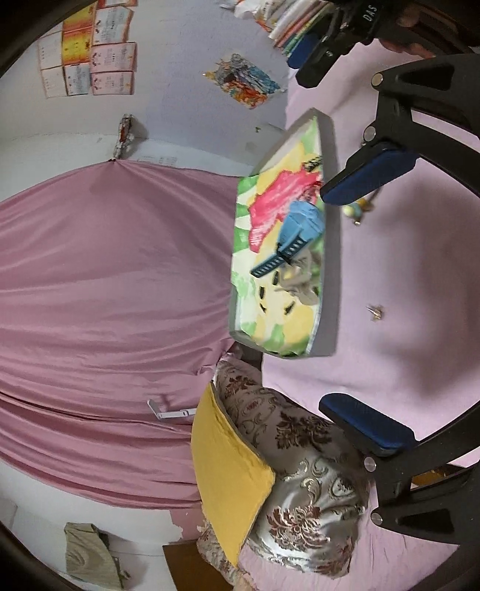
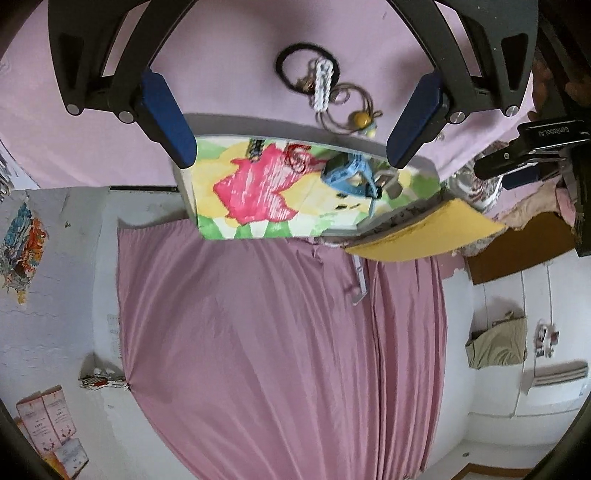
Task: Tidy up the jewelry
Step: 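Grasp the white beaded keychain with the right tool while the left tool grasps the gold earring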
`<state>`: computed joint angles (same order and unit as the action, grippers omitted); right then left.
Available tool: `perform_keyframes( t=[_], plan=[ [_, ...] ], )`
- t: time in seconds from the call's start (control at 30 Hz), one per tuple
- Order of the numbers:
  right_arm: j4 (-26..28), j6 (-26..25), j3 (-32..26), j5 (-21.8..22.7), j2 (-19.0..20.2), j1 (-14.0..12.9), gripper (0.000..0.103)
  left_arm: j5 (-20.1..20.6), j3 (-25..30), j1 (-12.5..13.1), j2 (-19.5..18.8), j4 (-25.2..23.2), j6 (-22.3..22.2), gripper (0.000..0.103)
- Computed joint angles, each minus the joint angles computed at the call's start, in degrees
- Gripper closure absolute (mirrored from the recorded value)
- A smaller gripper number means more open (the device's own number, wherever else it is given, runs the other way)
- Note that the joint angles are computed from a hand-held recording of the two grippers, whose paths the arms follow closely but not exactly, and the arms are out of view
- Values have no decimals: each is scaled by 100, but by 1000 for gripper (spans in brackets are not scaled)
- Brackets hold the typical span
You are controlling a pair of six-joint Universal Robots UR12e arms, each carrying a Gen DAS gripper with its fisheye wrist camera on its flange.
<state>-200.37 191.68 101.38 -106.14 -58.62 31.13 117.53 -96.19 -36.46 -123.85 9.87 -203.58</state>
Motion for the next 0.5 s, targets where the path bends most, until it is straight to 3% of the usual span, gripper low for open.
perform_keyframes(
  t=[0.2, 0.37, 0.4, 0.43, 0.5],
  plan=[
    [682, 352, 54, 342, -113, -32, 2, -172, -127, 31, 105, -423, -68, 1],
    [1200, 574, 10, 700, -141, -104, 3, -549, -80, 112, 134, -908, -100, 1],
    [1299, 566, -18, 718, -132, -99, 10, -591, -54, 122, 128, -1006, -95, 1],
    [1449, 537, -45, 735, -133, -96, 24, -629, -38, 128, 124, -1074, -89, 3],
    [1709, 527, -117, 841, -116, -105, 40, -773, 2, 160, 120, -1248, -98, 9]
  ],
)
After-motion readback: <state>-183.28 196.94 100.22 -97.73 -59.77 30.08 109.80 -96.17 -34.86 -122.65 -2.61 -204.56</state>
